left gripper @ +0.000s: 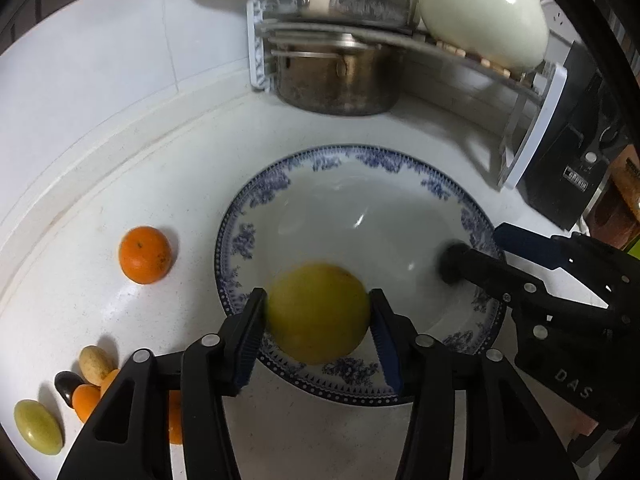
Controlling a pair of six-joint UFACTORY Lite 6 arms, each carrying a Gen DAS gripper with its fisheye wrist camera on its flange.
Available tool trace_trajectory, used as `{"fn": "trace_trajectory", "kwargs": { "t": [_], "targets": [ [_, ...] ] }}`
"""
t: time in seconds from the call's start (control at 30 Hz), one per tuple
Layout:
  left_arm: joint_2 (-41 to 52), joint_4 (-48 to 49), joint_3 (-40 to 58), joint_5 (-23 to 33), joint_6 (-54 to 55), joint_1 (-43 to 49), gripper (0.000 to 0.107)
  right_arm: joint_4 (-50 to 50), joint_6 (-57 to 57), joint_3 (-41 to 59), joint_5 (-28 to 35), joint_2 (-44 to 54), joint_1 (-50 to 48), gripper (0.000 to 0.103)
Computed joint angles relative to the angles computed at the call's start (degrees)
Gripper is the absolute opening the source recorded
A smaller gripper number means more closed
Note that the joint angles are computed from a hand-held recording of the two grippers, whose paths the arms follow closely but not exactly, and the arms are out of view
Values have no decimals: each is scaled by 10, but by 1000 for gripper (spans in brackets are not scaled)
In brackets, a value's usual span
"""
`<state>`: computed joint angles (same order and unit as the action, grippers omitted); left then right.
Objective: Organize fruits
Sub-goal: 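Carry pomelo and plum over the blue-and-white plate and open both tools, then move both tools back toward the remaining fruits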
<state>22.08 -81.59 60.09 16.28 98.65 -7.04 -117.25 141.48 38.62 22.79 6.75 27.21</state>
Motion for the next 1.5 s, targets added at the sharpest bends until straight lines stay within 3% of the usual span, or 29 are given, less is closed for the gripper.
{"fn": "trace_trajectory", "kwargs": {
  "t": [0.13, 0.37, 0.63, 0.83, 1.0, 1.2, 1.5],
  "targets": [
    [-64, -120, -49, -16, 126, 3, 61, 32, -18, -17, 10, -31, 4, 43],
    [-176, -84, -121, -20, 105, 28, 61, 152, -114, -44, 48, -101, 55, 47],
    [-313, 40, -215, 25, -4, 111, 65, 268, -175, -59, 127, -154, 178, 51],
    [-419, 130, -264, 102, -53, 227, 65, 325, -184, -45, 184, -156, 270, 51],
    [-493, 148, -295, 180, -10, 350, 68, 348, -179, -15, 224, -137, 344, 51],
    [-495, 153, -285, 299, 58, 513, 68, 357, -178, 41, 258, -93, 415, 51],
    [-453, 142, -282, 372, 162, 658, 68, 361, -196, 132, 283, -3, 474, 51]
  ]
}}
